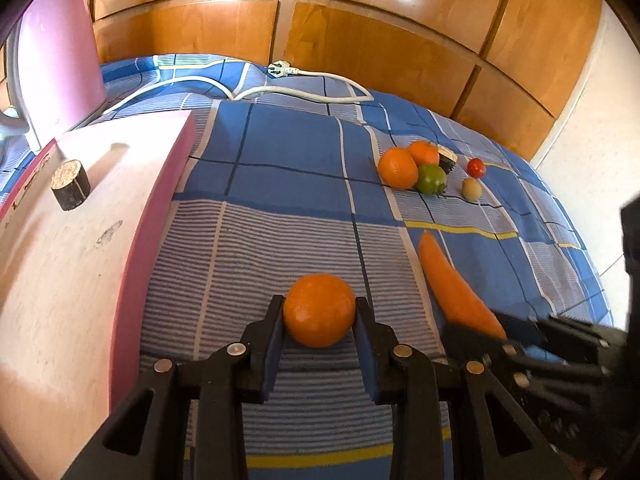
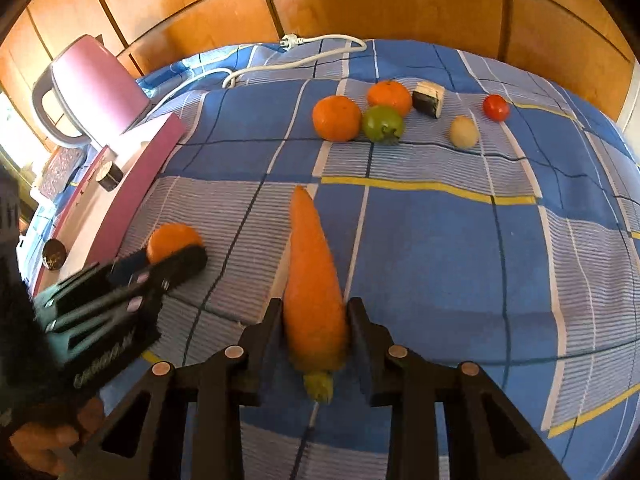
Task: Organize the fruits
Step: 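Grasp the carrot with the right gripper while the left holds the orange, then carry orange and carrot into the tray and open both grippers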
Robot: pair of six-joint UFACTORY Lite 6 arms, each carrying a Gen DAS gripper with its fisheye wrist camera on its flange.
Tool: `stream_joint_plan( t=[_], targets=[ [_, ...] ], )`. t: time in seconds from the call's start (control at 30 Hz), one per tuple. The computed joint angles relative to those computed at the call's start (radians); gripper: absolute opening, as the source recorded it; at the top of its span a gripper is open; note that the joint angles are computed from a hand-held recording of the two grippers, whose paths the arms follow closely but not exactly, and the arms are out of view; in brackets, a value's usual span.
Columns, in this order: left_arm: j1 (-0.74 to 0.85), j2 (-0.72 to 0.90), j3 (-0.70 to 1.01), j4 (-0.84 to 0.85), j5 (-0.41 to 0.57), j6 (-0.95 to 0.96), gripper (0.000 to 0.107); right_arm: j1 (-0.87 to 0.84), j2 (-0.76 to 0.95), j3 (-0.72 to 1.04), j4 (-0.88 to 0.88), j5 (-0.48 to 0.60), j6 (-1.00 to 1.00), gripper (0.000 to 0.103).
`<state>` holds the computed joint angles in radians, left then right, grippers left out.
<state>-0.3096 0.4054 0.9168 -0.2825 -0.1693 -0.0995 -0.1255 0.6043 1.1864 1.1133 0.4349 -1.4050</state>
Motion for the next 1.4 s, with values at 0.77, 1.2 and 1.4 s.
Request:
stream_joint_plan(
  t=[0.77, 1.2, 1.4],
  targets=[
    [-0.028, -0.179, -0.184, -0.034, -0.062, 0.025, 0.033, -0.057, -0.131, -0.211, 0.307, 0.125, -0.311, 0.030],
    [0.022, -0.454, -0.322, -0.129, -0.036, 0.127, 0.033, -0.037, -0.210, -0.192, 0.274, 0.317, -0.142, 0.030],
    [0.084, -0.551, -0.369, -0.153, -0.014, 0.180, 0.033, 0.040, -0.241, -0.167, 0.278, 0.290, -0.122, 0.030]
  ],
)
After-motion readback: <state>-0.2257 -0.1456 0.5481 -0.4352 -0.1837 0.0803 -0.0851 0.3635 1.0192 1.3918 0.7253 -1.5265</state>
